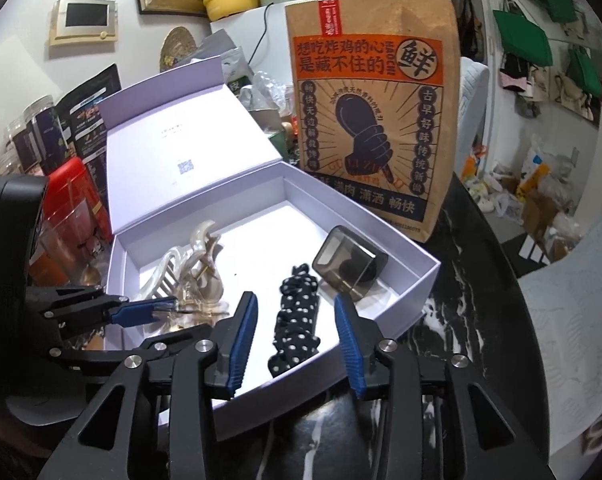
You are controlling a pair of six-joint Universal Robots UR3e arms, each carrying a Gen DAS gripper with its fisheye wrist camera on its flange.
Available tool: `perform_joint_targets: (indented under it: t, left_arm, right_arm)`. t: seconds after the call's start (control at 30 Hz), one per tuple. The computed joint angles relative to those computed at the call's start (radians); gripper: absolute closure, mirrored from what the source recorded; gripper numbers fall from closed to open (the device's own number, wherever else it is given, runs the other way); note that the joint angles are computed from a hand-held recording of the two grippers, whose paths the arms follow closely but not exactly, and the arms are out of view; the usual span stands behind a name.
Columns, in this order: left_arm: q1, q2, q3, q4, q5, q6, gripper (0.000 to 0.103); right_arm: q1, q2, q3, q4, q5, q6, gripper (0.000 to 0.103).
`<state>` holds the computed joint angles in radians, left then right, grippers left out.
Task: Organize rigid objects
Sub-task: 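Open the left tool to drop the hair pins while the right tool releases the scrunchie, then move both tools back out of the box toward the items on the table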
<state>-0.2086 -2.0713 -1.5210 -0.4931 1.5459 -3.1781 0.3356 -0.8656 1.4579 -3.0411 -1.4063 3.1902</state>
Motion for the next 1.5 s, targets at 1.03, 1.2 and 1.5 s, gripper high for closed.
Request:
perform_joint_targets:
  t: [1.03,1.2,1.5]
  left_arm:
    - [0.018,0.174,-0.099,-0.003,0.058,-0.057,0.066]
    - [0.021,0.224,-0.128,-0.001,0.066,-0.048,0.056]
    - [0.022,0.344,-0.231,0.07,0.087,-0.041,0.005]
  right_arm:
    - [0.0,-0.148,0.091,0.031,-0.024,-0.009,0.051]
    - [0.02,-0.208,0.123,0.04,-0.057,-0.021,0.048]
    - [0.058,-0.314,0.201,0.036,-0.117,-0.029,0.038]
